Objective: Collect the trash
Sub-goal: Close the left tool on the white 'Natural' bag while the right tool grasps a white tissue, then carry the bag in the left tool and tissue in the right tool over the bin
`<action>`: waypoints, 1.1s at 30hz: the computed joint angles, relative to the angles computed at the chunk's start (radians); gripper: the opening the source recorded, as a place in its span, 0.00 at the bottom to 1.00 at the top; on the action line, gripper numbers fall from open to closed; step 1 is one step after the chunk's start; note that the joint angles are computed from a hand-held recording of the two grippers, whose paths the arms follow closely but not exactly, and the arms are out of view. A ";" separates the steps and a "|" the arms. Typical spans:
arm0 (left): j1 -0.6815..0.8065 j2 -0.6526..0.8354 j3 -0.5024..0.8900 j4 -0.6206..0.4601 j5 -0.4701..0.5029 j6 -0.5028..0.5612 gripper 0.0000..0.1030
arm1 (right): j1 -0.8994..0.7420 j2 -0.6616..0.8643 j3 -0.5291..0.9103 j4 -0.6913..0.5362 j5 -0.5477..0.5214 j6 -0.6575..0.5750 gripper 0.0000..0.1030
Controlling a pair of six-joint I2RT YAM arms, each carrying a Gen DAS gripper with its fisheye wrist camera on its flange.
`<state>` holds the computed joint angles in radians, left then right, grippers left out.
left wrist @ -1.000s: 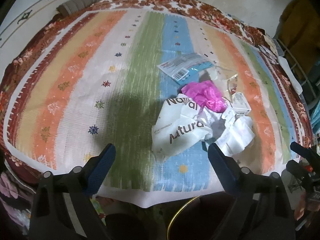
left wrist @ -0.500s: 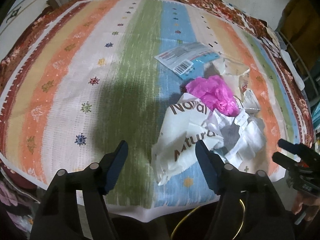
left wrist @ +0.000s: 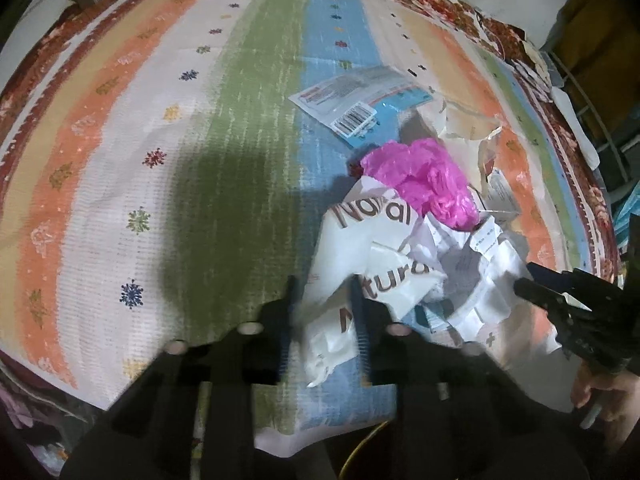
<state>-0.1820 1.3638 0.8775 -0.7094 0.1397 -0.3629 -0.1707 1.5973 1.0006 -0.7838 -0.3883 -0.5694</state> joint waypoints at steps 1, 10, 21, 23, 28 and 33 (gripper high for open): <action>0.003 -0.005 0.001 -0.002 0.011 -0.002 0.11 | 0.002 0.006 0.003 0.001 -0.001 0.003 0.13; -0.011 -0.074 0.035 -0.046 0.018 -0.062 0.05 | -0.024 -0.031 0.021 -0.047 -0.053 -0.012 0.02; -0.065 -0.203 0.055 -0.135 -0.044 -0.131 0.04 | -0.108 -0.148 0.056 -0.164 -0.129 -0.072 0.02; -0.082 -0.228 0.060 -0.150 -0.055 -0.147 0.04 | -0.122 -0.177 0.056 -0.187 -0.142 -0.090 0.02; -0.155 -0.294 0.081 -0.188 -0.093 -0.209 0.04 | -0.161 -0.240 0.062 -0.249 -0.178 -0.122 0.02; -0.260 -0.343 0.097 -0.226 -0.156 -0.285 0.04 | -0.189 -0.321 0.046 -0.296 -0.198 -0.168 0.02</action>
<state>-0.4419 1.0204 0.9740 -0.9354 -0.0162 -0.6477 -0.3593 1.2764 1.0461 -1.0801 -0.5860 -0.7374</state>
